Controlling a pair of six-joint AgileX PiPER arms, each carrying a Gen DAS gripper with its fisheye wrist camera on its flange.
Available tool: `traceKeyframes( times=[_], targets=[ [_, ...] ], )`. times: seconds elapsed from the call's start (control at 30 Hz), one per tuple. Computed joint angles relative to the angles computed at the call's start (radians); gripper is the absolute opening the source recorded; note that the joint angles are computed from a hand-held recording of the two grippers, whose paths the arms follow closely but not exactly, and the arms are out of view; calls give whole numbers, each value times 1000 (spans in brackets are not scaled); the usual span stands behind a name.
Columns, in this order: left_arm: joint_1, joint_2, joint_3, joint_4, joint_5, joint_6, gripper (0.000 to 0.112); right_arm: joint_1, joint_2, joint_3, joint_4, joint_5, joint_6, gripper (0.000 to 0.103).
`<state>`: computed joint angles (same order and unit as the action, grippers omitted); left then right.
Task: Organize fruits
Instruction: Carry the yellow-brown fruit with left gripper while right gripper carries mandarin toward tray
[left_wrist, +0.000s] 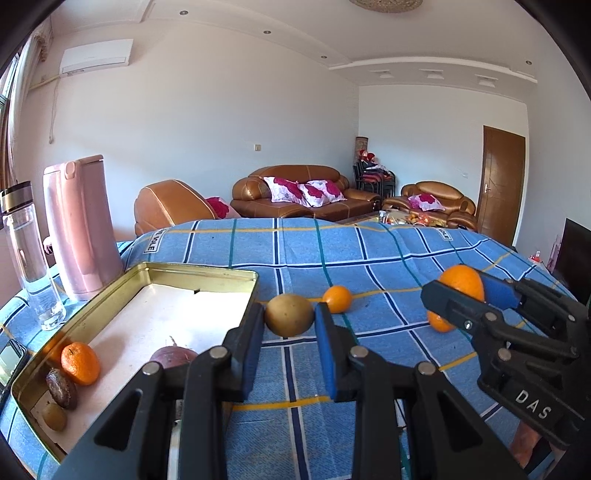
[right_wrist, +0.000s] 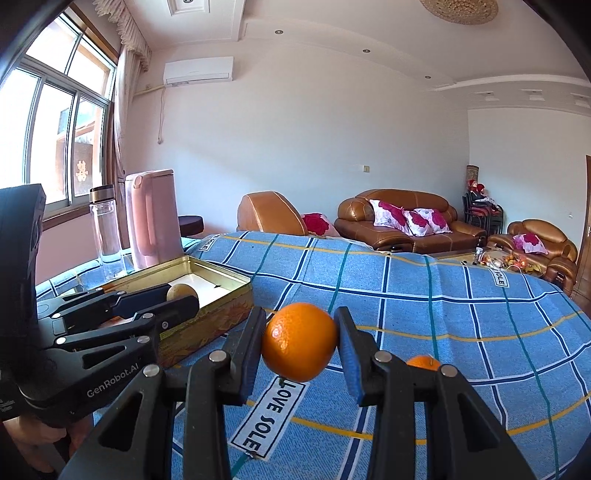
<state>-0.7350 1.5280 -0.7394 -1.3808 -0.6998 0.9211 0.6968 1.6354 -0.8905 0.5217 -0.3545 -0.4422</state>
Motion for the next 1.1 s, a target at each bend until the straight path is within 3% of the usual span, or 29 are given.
traceKeyframes(
  times=[1.1],
  targets=[
    [114, -235, 175, -49, 3, 49, 29, 159, 94, -191, 184, 62, -184, 40]
  ],
)
